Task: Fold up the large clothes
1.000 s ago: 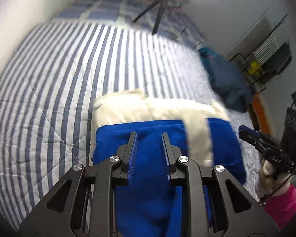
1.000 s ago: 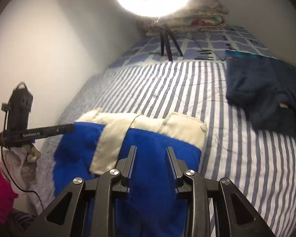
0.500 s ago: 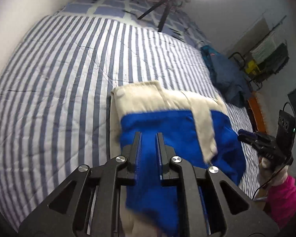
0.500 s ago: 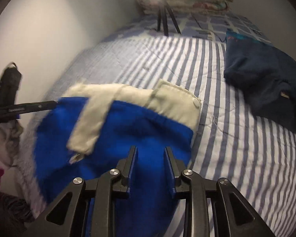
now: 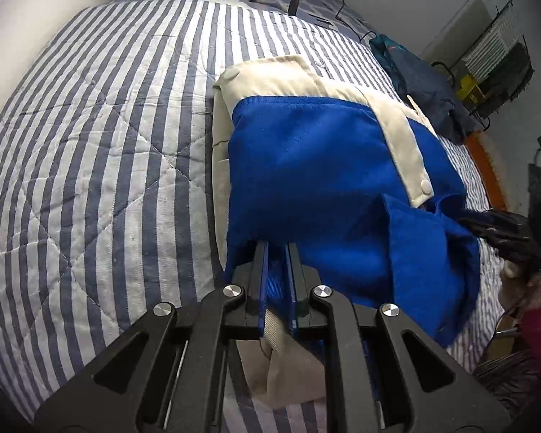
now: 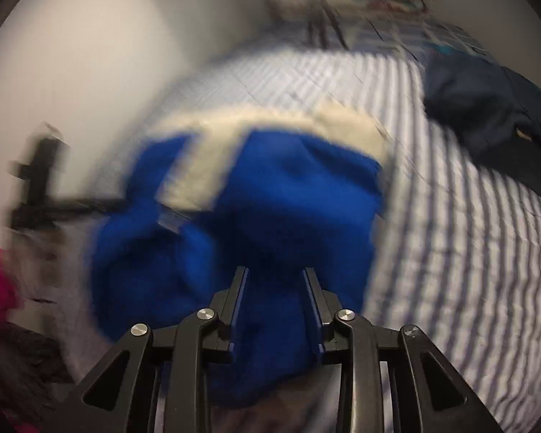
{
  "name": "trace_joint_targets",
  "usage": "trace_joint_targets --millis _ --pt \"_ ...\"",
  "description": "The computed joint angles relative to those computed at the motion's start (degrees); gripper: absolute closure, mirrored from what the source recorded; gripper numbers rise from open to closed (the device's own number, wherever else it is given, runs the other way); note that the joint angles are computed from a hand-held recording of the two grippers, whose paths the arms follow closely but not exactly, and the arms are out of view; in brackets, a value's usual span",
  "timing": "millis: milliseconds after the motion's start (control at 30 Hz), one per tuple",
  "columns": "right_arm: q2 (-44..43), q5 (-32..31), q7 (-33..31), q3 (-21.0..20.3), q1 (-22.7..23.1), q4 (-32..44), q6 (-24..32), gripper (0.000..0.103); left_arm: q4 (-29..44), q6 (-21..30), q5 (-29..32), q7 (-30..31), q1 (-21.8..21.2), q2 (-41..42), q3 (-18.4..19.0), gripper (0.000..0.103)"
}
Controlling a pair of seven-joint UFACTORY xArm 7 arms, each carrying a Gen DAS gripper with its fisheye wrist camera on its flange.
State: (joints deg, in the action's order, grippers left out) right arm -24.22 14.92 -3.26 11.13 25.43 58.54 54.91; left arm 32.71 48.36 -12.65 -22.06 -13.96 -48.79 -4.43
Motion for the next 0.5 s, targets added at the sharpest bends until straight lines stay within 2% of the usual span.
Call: trace_joint_targets --millis 33,133,200,233,267,300,333,433,467,500 --pt "-0.11 -1.04 0.14 -0.86 0.81 -0.85 0.16 0.077 0.52 0.67 0.11 0.06 -0.08 0.16 0.04 0.092" --pt "-2.29 2.63 -1.65 -2.40 0.03 -1.52 1.70 0.074 1.58 2.81 -0.41 0.26 -0.29 -0.73 0.83 0.092" --pt "-5.04 5.19 -2.48 -4.06 -0.21 -2.66 1.15 0.063 1.66 4.30 -1.24 -0.08 0.24 -2.44 2.04 0.090" --pt "-6.18 6.31 -2.51 -4.71 -0.47 -3.35 0.82 0.059 1.19 4.01 -2.45 -0.16 0.34 -3.34 3.17 0.084" --pt "-7.21 7.57 -2.62 -5.48 -0.69 -4.04 0.34 0.051 0.94 3.30 -3.51 -0.10 0.58 -3.61 4.17 0.066" --pt "-7.92 9.00 -2.98 -6.39 -0.80 -4.60 -0.22 0.045 0.35 2.35 -4.79 -1.03 1.33 -4.52 4.95 0.054" --pt "-8.15 10.14 -3.23 -7.01 -0.94 -4.91 -0.63 0.043 -0.47 1.02 -6.17 -2.51 2.33 -5.47 5.57 0.038" --pt "-8.01 10.33 0.49 -5.84 -3.40 -5.56 -4.32 0.044 -2.23 -2.95 -10.34 -4.10 2.74 -6.34 8.14 0.038" --pt "-7.44 9.60 1.18 -5.28 -3.82 -5.22 -5.68 0.049 -1.98 -3.24 -10.02 -4.22 3.22 -5.95 7.93 0.038" --pt "-6.60 8.92 1.05 -4.97 -3.68 -4.52 -6.22 0.062 -1.61 -3.39 -9.42 -4.16 3.59 -5.61 7.52 0.038"
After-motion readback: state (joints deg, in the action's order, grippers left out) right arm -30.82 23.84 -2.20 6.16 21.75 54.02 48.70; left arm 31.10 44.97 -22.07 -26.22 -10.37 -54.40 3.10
